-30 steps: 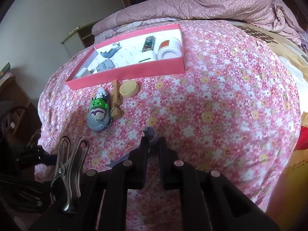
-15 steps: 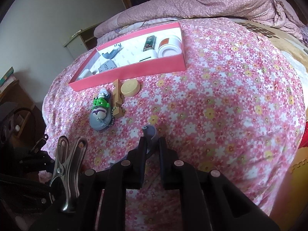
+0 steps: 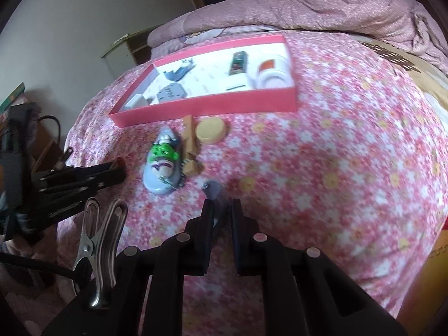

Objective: Organize rigid objects
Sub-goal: 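Grasp the grey curved hook with the right gripper while the left gripper holds the figurine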

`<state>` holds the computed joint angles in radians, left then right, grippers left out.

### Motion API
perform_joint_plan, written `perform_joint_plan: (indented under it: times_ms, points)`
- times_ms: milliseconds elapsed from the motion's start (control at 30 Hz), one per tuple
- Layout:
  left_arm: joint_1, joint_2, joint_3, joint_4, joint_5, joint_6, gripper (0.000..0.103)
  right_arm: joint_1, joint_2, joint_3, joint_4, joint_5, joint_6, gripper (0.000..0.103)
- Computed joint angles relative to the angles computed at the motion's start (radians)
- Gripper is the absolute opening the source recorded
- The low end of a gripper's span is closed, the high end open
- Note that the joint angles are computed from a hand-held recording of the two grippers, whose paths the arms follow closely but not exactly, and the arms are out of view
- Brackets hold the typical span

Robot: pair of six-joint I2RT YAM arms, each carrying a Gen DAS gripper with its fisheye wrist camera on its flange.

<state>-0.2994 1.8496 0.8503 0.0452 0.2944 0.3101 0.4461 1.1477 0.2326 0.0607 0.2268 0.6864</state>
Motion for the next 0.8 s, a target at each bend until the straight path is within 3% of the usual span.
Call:
perform_joint_plan:
  times_ms: [33,133,367,567,733,767,800]
  points:
    - [0.005,-0.001,-0.005,0.005,0.006,0.004,0.024,0.009,0.008,0.004,0.006,0.006,0.003,0.013]
    - [-0.002,-0.004,-0.036,0.052,-0.002,0.019,0.026,0.043,0.008,0.009,-0.005,0.049,0.027,0.031]
    - [-0.016,-0.019,-0.071,0.09,-0.009,0.023,0.032,0.156,-0.052,0.021,-0.119,0.177,0.119,0.045]
    - [-0.017,-0.013,-0.069,0.093,-0.007,0.019,0.033,0.207,0.129,0.119,-0.158,0.165,0.096,0.046]
    - [-0.009,-0.014,-0.066,0.085,0.009,0.019,0.033,0.219,0.159,0.123,-0.141,0.18,0.084,0.045]
    - [-0.01,-0.014,-0.065,0.084,0.009,0.019,0.033,0.22,0.162,0.124,-0.145,0.19,0.092,0.04]
    - [-0.009,-0.015,-0.066,0.083,0.012,0.019,0.033,0.224,0.173,0.134,-0.165,0.214,0.105,0.028]
